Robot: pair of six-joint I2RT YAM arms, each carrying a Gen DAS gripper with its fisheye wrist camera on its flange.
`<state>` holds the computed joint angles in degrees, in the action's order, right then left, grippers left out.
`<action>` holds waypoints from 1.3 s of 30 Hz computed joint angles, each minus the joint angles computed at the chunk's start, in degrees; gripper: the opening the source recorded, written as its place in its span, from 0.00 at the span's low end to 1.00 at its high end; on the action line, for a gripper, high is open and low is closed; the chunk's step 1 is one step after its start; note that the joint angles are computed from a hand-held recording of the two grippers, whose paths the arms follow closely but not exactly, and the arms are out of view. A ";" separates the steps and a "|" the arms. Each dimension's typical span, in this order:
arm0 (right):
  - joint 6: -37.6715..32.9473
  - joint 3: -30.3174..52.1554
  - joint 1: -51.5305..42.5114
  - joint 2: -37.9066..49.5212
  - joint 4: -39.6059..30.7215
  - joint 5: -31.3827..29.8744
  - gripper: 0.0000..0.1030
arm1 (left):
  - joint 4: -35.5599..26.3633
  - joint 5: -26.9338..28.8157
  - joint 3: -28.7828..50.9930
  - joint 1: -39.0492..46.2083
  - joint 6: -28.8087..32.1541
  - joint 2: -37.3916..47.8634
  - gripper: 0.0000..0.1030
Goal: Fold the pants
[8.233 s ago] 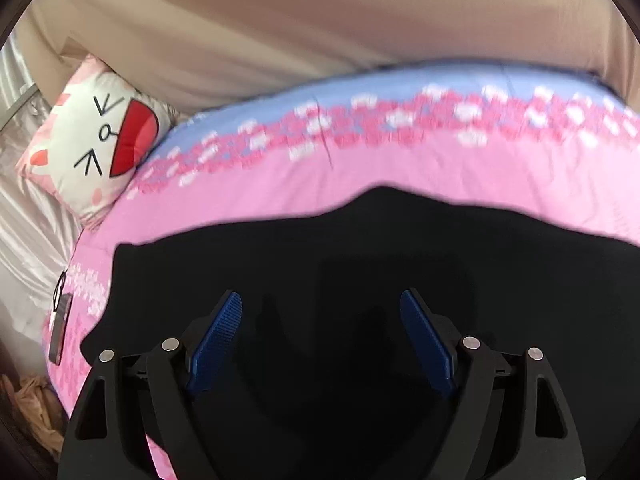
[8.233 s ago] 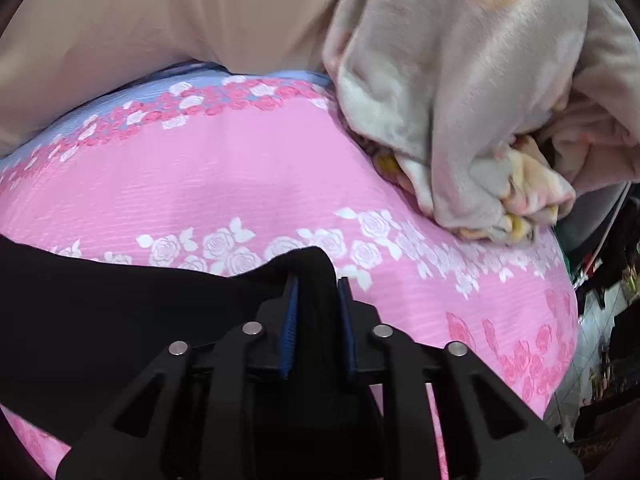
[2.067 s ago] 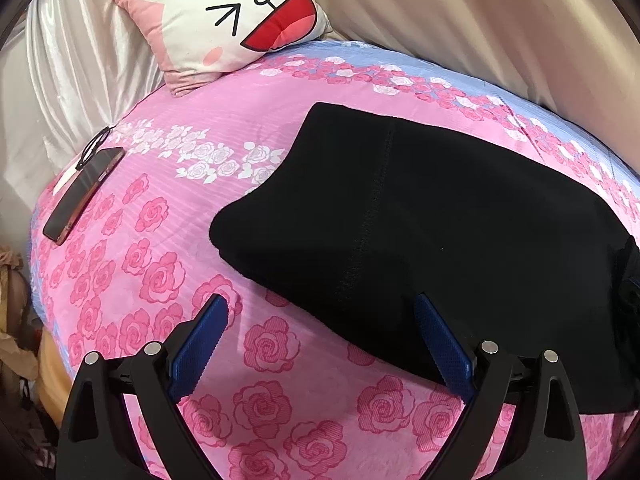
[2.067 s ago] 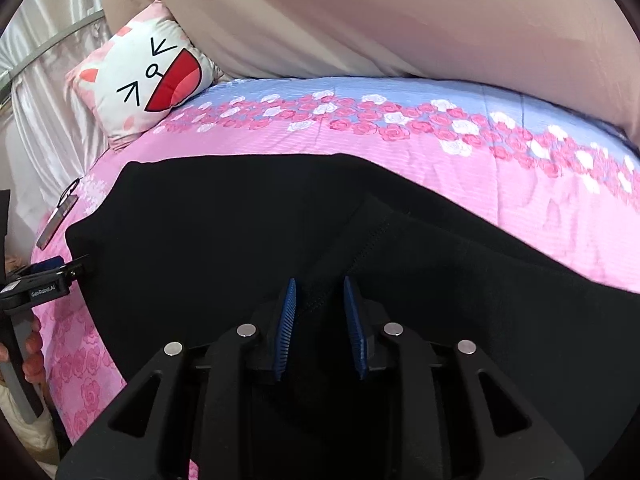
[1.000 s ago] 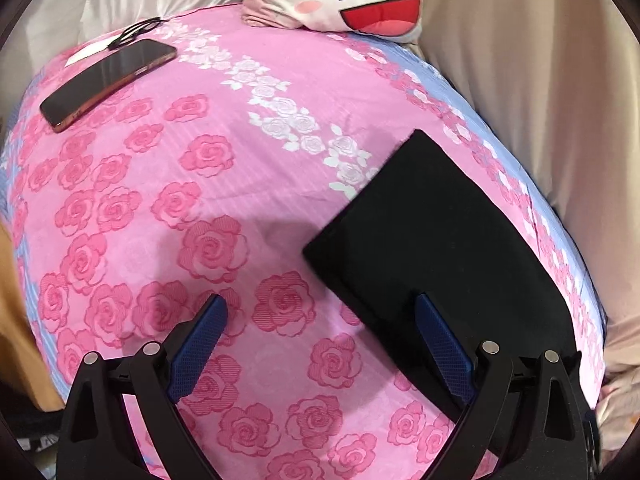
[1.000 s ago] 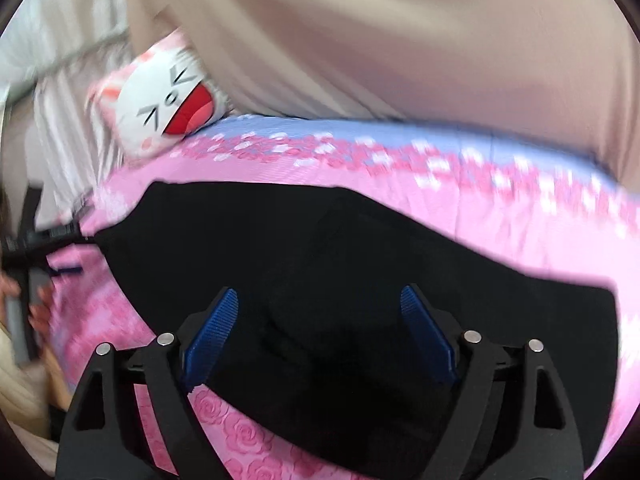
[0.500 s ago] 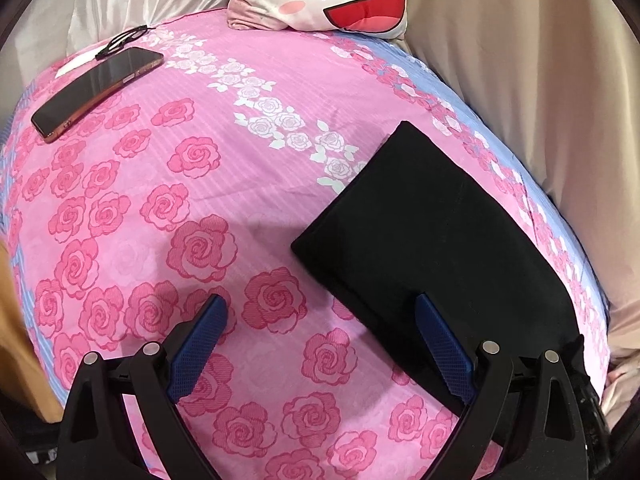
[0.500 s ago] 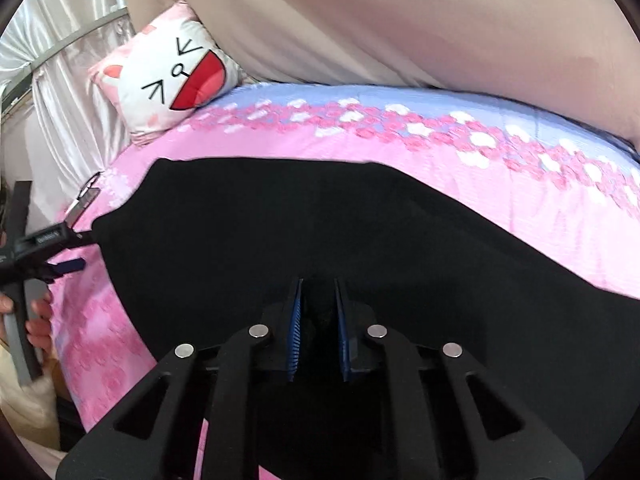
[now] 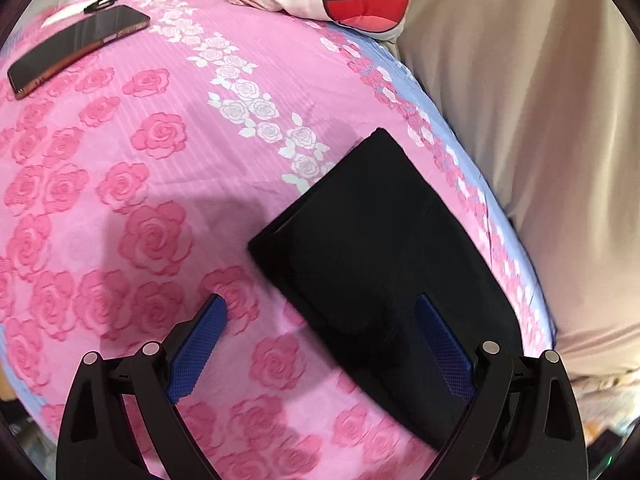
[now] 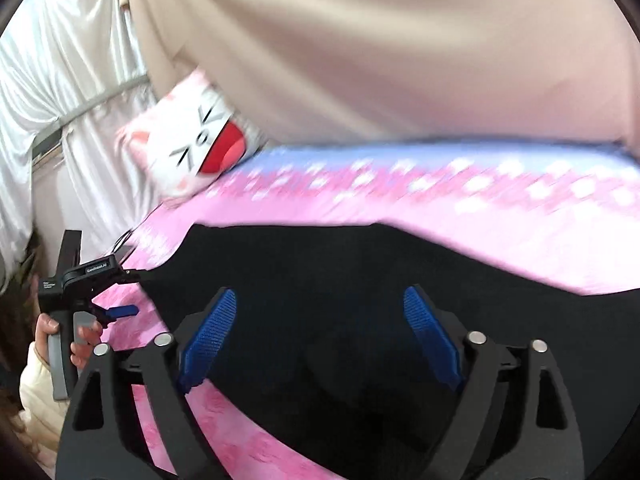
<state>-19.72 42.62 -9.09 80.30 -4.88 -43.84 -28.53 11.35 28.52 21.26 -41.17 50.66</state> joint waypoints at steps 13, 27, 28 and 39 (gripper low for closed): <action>3.58 9.07 -28.16 7.89 -3.82 -8.41 0.92 | 7.77 -13.59 7.84 -8.90 -5.30 14.36 0.20; 5.55 24.90 -46.79 27.44 -7.35 -16.76 0.93 | -2.12 -49.63 46.25 -63.96 5.06 35.56 0.20; 5.20 25.71 -47.74 28.23 -7.76 -17.17 0.93 | -1.53 -49.35 50.26 -66.74 6.88 40.10 0.20; 0.67 36.46 -56.30 38.06 -16.77 -19.05 0.93 | -15.74 -38.42 88.23 -75.66 5.24 82.59 0.24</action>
